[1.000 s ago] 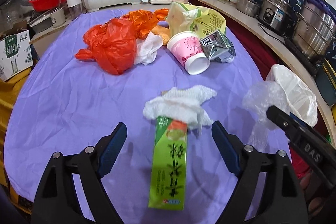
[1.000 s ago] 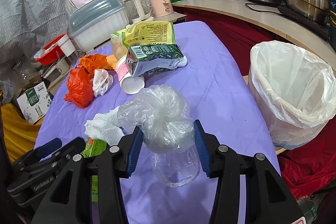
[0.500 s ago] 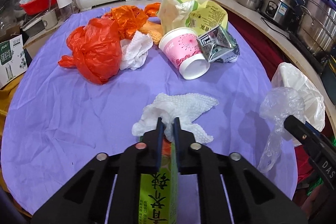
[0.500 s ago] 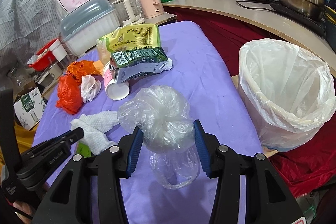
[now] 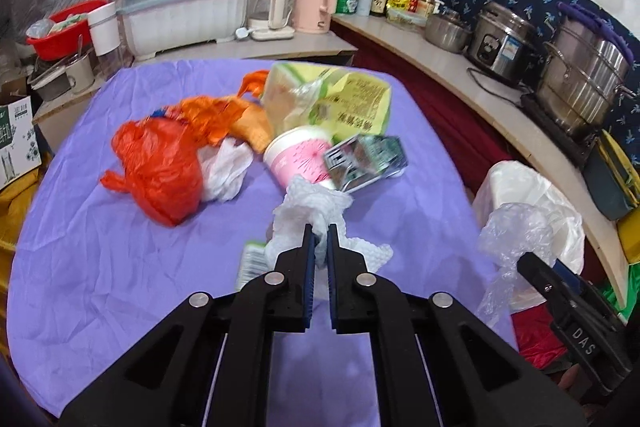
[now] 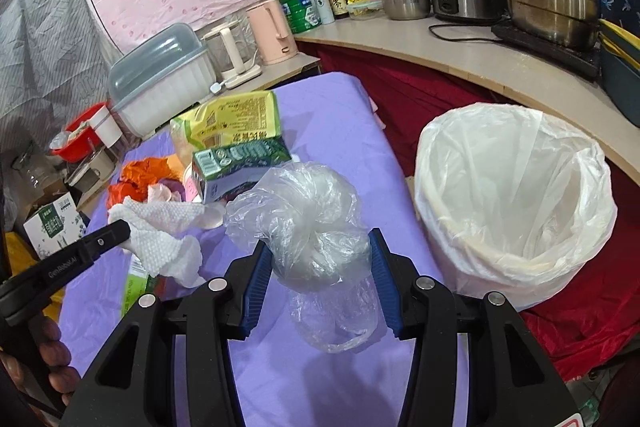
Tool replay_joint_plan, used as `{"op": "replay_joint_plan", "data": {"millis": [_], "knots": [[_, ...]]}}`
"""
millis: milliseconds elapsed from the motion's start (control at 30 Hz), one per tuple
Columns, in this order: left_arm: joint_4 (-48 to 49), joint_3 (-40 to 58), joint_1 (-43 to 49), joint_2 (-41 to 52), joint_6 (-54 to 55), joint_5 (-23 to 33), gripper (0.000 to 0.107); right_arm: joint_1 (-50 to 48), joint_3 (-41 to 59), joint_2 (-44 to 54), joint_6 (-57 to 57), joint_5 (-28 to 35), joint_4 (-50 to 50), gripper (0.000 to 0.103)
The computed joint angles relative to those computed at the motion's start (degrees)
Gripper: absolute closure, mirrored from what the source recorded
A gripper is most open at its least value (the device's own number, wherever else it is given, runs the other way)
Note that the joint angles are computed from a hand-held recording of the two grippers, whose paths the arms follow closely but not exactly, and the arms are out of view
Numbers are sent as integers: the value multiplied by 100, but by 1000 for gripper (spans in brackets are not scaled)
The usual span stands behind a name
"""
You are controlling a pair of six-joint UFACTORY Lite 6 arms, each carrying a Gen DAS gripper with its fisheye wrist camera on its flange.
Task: Collect trash
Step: 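Lift the clear plastic bag with the right tool while the left tool lifts the green carton, then carry both items over the white bin and open both tools to drop them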
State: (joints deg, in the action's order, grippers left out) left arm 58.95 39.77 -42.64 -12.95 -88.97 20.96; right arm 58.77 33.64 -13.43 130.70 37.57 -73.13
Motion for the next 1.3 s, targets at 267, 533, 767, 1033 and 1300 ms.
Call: {"op": "replay_joint_plan", "data": {"millis": [267,533,767,1033,1300], "knots": [[-216,1013,-608,516,206,269,102,-300,-387,-863,-590,226,304,57],[-366,2546,-1306,1673,450,485,102,-1084,-1068,-2121,-1478,321,782,57],[-1273,4328,-1661,3169,1449,343,102,-2653,-1654,-3273,-3084,-155,1514,57],[-3383,7367,-1814,5520,3753,491,102,-5429,-1958,-3191,-5582,-1908,2745,57],[-4646,10507,-1834,7733,5044,1621,101,-6829,-2095,-2370,-7438,-3155,4144,56]]}}
